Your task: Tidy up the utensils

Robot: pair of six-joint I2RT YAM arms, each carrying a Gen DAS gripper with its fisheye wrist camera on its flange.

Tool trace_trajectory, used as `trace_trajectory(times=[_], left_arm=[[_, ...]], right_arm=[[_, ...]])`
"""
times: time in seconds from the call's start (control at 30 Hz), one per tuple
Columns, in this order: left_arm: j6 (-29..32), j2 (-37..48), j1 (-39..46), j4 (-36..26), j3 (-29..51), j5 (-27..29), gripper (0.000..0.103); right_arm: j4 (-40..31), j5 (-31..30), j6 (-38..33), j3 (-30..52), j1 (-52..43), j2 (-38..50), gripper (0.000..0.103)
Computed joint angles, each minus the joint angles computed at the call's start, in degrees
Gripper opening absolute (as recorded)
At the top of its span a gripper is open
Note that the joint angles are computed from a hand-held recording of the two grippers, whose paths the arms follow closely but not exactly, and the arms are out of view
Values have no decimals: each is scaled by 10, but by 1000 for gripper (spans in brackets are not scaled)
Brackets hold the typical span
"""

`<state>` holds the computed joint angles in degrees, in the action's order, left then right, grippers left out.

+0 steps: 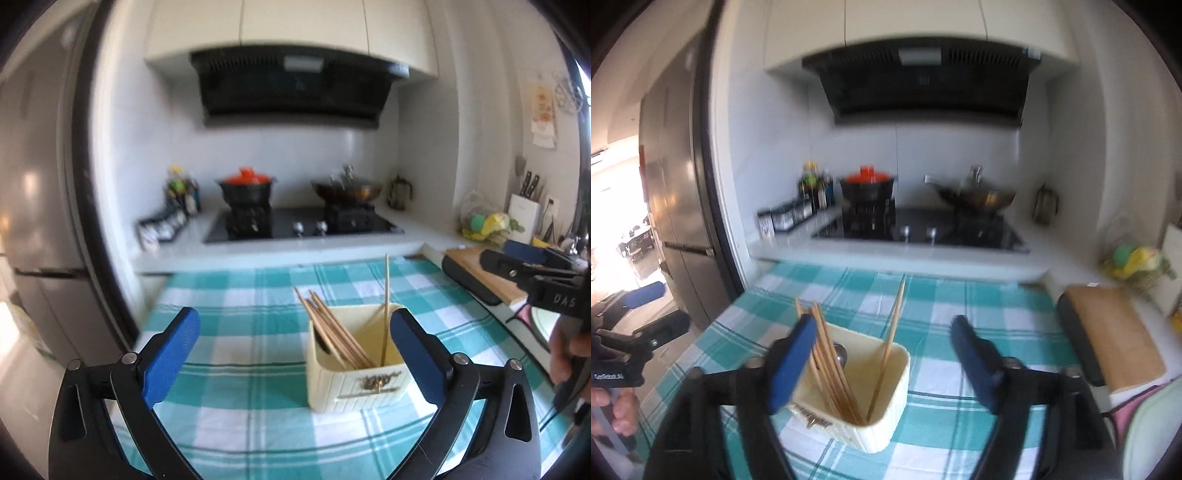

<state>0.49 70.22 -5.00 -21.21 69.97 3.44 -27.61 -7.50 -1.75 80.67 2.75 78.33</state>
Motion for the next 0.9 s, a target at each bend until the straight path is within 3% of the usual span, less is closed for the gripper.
trace_trajectory(times=[0.07,0.17,0.23,0.27,0.4,0.53,0.67,0.9], left_arm=[[-13,-82,-16,6,-60,-28,103],[-23,-145,-38,-50,-88,-41,103],[-39,-191,-75,-86,-109,-76,103],[-50,-208,-100,-108,-115,-104,103],[-81,-229,-189,-178,-115,-213,103],[-123,-251,-276,-225,-112,-321,103],[-141,-268,-301,-258,-95,-340,103],[-185,-276,-344,-328,-48,-380,103]], right_arm=[[9,29,8,-44,10,-61,86],[9,79,11,-110,40,-156,87],[-9,134,11,-152,80,-228,95],[-16,154,12,-163,96,-248,102],[-79,265,34,-202,200,-335,103],[-176,363,63,-180,300,-365,103],[-244,452,108,-153,383,-379,103],[-349,518,211,-103,464,-360,103]])
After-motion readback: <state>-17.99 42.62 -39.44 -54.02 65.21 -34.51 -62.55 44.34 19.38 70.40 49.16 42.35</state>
